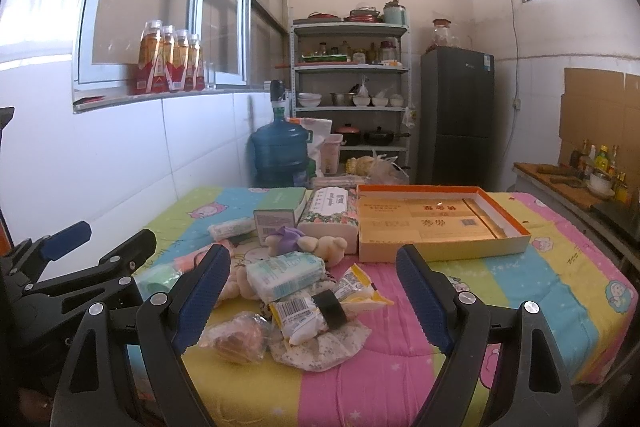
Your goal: Organize soft objects
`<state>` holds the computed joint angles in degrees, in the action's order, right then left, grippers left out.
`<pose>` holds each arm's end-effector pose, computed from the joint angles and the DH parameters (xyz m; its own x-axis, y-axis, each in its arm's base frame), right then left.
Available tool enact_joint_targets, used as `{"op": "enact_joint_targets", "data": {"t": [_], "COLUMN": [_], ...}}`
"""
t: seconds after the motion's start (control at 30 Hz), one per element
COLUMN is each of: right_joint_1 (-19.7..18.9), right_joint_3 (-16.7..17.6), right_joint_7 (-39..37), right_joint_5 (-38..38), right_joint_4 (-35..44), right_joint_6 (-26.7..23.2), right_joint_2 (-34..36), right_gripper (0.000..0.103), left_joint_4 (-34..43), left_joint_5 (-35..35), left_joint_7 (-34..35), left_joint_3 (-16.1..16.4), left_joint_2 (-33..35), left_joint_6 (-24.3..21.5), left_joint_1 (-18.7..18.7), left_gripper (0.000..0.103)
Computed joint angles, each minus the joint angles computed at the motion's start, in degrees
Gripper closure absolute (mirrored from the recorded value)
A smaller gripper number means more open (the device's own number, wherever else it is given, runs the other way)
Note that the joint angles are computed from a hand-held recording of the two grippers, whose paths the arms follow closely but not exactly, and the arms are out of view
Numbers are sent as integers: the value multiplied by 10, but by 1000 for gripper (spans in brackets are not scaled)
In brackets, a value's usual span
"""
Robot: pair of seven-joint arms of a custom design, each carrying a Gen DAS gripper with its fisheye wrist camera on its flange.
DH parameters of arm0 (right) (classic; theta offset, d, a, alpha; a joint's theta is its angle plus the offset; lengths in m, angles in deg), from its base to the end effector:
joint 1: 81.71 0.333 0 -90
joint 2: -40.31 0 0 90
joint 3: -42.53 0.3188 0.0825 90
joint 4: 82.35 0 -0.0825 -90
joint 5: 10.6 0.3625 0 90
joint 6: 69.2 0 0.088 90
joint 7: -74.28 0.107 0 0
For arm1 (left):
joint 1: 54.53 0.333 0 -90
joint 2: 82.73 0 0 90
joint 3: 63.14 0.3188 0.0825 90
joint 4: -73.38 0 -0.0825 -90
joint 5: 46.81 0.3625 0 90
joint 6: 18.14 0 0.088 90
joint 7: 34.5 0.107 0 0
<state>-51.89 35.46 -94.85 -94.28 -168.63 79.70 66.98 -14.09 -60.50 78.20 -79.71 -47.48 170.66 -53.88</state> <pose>0.6398 0.3079 0.4649 -0.2025 -0.9791 -0.0167 -0.3445 0.0872 -0.9347 0.7220 -0.1192 0.4624 -0.2536 -0.9673 0.0040 -0.3797 0.0958 -0.9201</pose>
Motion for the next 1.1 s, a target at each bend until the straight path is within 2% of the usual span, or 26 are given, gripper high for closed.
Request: {"op": "enact_joint_targets", "data": {"t": [0.77, 1.0, 1.1], "right_joint_1": [0, -2, -8], "right_joint_3": [0, 5, 4], "right_joint_7": [4, -10, -10], "right_joint_5": [-3, 10, 19], "right_joint_4": [-2, -9, -13], "right_joint_6": [2, -1, 23], "right_joint_2": [-1, 4, 11], "right_gripper": [17, 17, 17], "left_joint_4": [-4, 13, 16], "left_joint_5": [3, 10, 16], "left_joint_7": [-5, -2, 11], "left_joint_3": [0, -26, -55], "left_joint_2": [2, 22, 35], "left_joint_6": [6, -4, -9], "left_joint_1": [-1, 25, 49], "left_gripper": [20, 20, 20]}}
